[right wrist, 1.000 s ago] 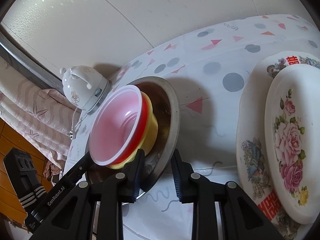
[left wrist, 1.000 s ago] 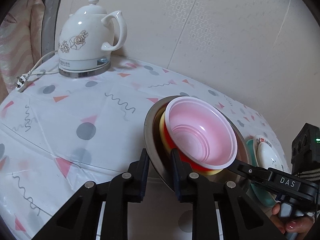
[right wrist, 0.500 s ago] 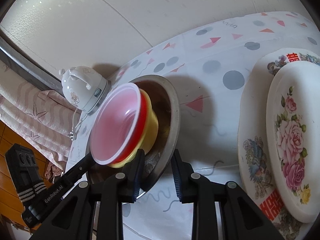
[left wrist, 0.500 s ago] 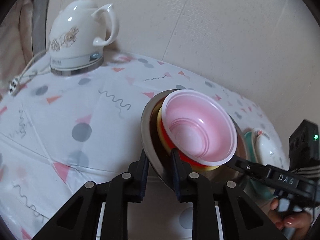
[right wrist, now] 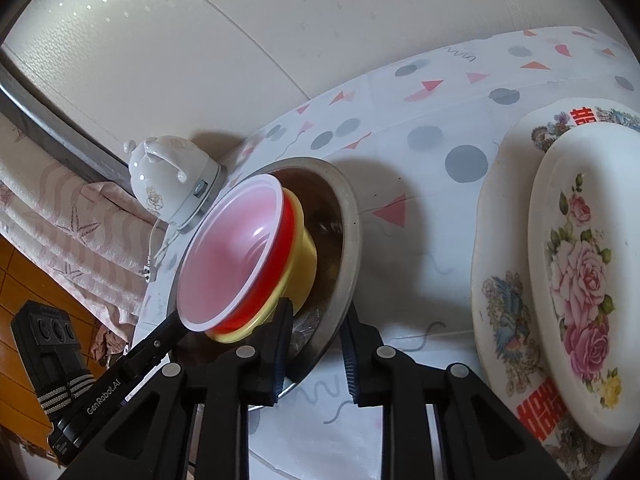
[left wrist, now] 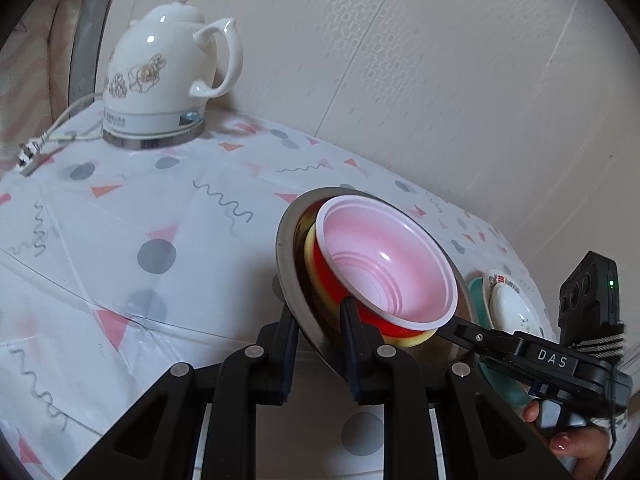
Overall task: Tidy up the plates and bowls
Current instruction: 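Lift the nested steel bowl with both grippers and carry it to the plate stack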
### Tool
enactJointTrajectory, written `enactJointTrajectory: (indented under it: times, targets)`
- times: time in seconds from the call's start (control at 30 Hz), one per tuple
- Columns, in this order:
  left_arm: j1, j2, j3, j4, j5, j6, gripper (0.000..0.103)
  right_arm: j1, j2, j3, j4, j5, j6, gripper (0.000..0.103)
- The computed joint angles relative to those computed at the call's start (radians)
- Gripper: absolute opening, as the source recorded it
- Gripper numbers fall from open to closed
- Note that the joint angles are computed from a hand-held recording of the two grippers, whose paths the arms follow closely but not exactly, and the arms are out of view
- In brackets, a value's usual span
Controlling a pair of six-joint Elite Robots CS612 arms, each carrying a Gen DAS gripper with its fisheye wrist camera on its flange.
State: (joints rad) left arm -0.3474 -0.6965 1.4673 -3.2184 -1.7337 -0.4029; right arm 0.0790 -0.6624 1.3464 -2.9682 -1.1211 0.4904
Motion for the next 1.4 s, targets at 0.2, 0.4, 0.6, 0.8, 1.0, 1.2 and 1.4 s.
enactJointTrajectory:
  times: [0.2, 0.4, 0.6, 0.8, 1.0, 1.2, 1.4]
  targets:
    - [-0.008, -0.009, 0.017, -0.029, 0.028, 0.010, 0.021, 0.000, -0.005, 0.010, -0.013, -0.002, -0.006, 0.021]
    - [-0.009, -0.013, 0.027, -0.038, 0.039, 0.008, 0.021, 0.001, -0.012, 0.023, -0.030, -0.008, -0.024, 0.020]
    - [-0.012, -0.019, 0.041, -0.059, 0.048, 0.003, 0.022, -0.001, -0.014, 0.034, -0.060, -0.004, -0.024, 0.019]
    - [-0.017, -0.027, 0.052, -0.082, 0.058, 0.006, 0.022, -0.005, -0.024, 0.053, -0.091, -0.002, -0.024, 0.019]
    - [-0.024, -0.035, 0.057, -0.106, 0.063, 0.011, 0.022, -0.008, -0.038, 0.073, -0.126, -0.004, -0.017, 0.019]
    - [-0.034, -0.040, 0.054, -0.125, 0.055, 0.020, 0.022, -0.016, -0.058, 0.099, -0.168, -0.016, -0.009, 0.019]
    - [-0.051, -0.043, 0.051, -0.139, 0.038, 0.040, 0.022, -0.032, -0.082, 0.142, -0.215, -0.030, 0.011, 0.019]
